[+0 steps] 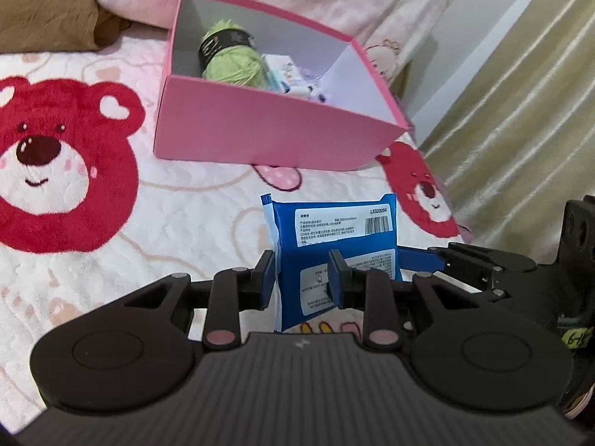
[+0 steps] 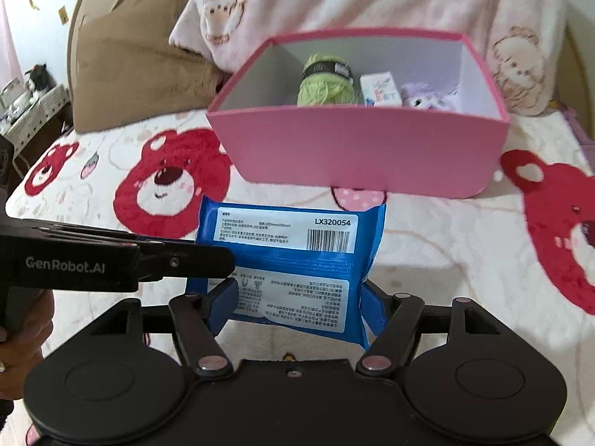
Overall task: Organize objects
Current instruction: 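Lift the blue wet-wipe packet with the left gripper into the pink box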
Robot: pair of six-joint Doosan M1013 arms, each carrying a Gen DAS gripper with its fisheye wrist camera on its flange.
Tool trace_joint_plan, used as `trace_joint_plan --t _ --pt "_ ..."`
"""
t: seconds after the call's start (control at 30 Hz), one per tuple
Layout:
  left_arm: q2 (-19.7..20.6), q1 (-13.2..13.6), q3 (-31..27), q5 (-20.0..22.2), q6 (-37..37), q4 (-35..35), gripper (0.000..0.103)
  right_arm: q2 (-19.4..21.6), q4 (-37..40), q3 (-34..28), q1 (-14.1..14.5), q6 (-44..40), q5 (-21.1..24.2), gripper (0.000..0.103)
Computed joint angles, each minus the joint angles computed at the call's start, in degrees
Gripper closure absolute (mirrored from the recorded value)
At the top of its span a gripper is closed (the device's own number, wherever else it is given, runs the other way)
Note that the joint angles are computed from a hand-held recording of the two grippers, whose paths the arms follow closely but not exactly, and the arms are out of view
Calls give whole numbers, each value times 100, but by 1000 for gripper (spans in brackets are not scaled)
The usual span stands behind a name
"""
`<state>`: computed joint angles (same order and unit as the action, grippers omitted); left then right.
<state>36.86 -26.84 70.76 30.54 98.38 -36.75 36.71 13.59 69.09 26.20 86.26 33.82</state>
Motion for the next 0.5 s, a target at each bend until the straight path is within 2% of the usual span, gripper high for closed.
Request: trace_joint_plan --t 0.3,0.5 --pt "-297 2 83 -174 669 -194 75 -263 -403 23 100 209 -148 28" --pt "-354 -4 -188 -244 945 7 75 -348 -620 -174 119 106 -295 24"
